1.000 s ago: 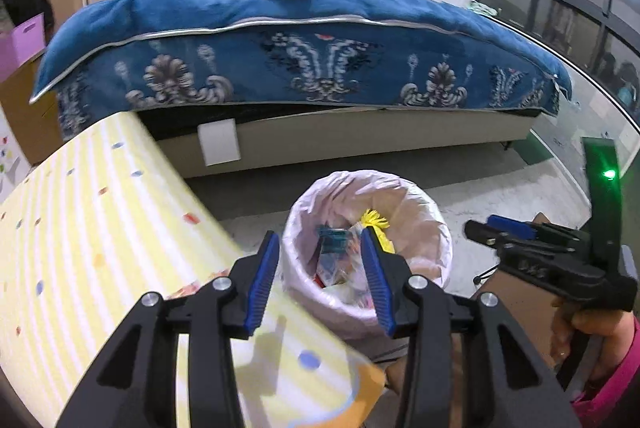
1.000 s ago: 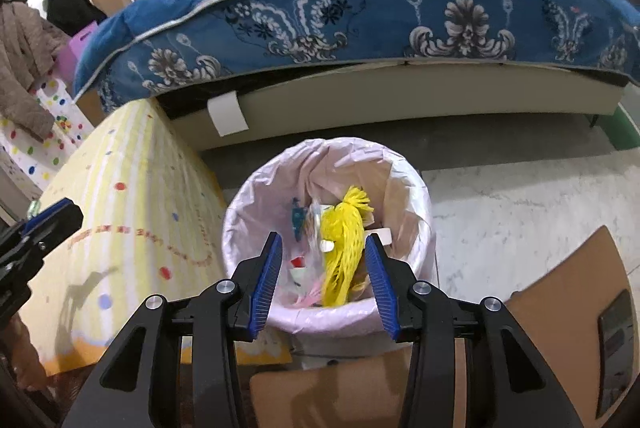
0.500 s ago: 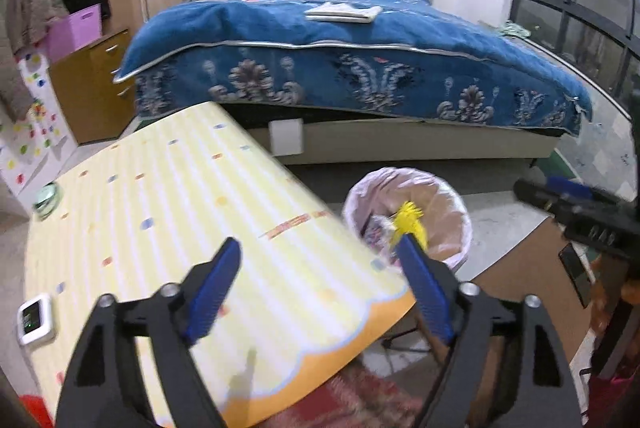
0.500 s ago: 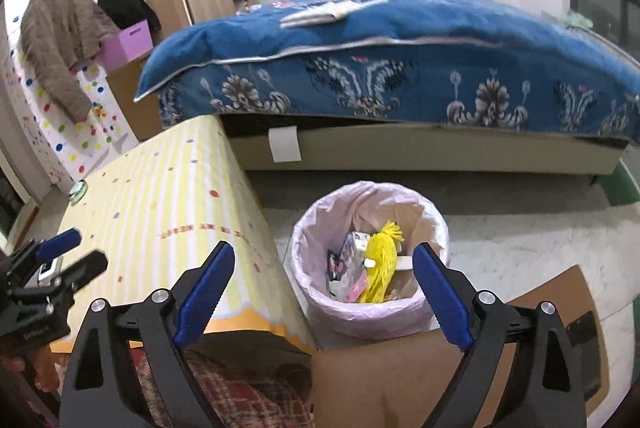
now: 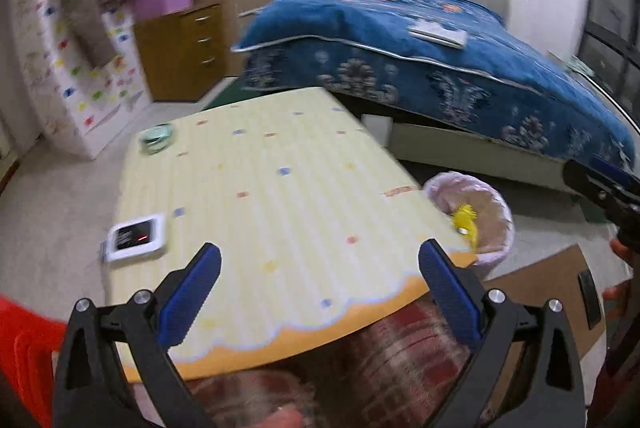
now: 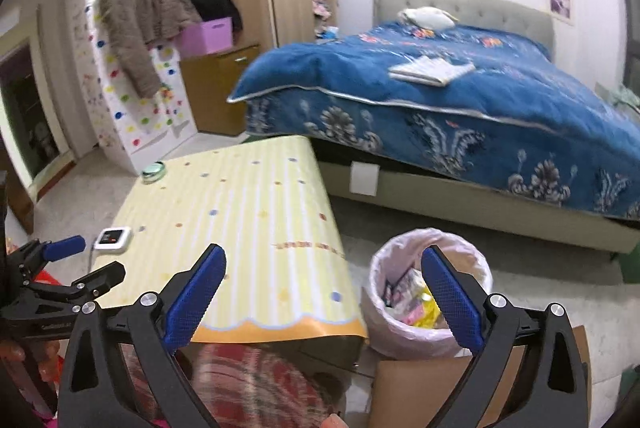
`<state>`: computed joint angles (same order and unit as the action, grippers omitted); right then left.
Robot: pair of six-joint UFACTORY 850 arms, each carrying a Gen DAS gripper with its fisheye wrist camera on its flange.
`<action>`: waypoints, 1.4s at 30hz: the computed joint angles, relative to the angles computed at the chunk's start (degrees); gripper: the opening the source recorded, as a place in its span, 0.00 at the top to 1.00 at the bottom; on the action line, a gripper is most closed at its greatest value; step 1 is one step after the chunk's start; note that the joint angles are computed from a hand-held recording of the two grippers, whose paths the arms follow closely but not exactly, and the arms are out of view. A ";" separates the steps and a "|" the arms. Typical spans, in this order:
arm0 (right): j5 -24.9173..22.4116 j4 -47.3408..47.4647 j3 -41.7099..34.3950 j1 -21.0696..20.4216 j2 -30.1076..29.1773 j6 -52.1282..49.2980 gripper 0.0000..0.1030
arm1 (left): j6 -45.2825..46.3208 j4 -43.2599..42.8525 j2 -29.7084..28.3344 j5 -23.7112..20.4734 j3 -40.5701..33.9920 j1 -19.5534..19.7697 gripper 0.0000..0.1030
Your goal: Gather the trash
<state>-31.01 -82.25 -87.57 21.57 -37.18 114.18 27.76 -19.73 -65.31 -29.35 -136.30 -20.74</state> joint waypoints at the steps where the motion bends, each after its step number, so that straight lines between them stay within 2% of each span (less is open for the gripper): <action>1: 0.13 0.84 -0.97 0.38 -0.36 -1.27 0.06 | -2.43 2.48 1.38 1.61 2.16 0.20 0.07; 6: 1.60 3.27 -5.34 2.52 -2.52 -8.57 0.06 | -16.44 15.51 8.05 8.65 12.59 1.65 0.06; 12: 2.80 7.20 -9.77 4.27 -4.94 -18.05 0.06 | -28.02 25.92 10.59 8.33 16.63 3.06 0.06; 15: 4.05 8.27 -11.15 4.56 -5.65 -20.51 0.06 | -28.99 26.48 11.32 7.99 17.86 3.62 0.06; 24: 3.56 11.69 -13.96 4.95 -7.28 -24.57 0.06 | -28.47 25.19 11.14 7.80 17.53 4.20 0.06; 42: 3.45 14.08 -14.51 4.46 -8.22 -25.83 0.06 | -27.47 23.77 10.06 7.11 15.85 4.21 0.06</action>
<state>-27.57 -68.17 -102.08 26.03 -45.39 88.35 0.29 4.05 -55.25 -22.25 -120.45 -16.53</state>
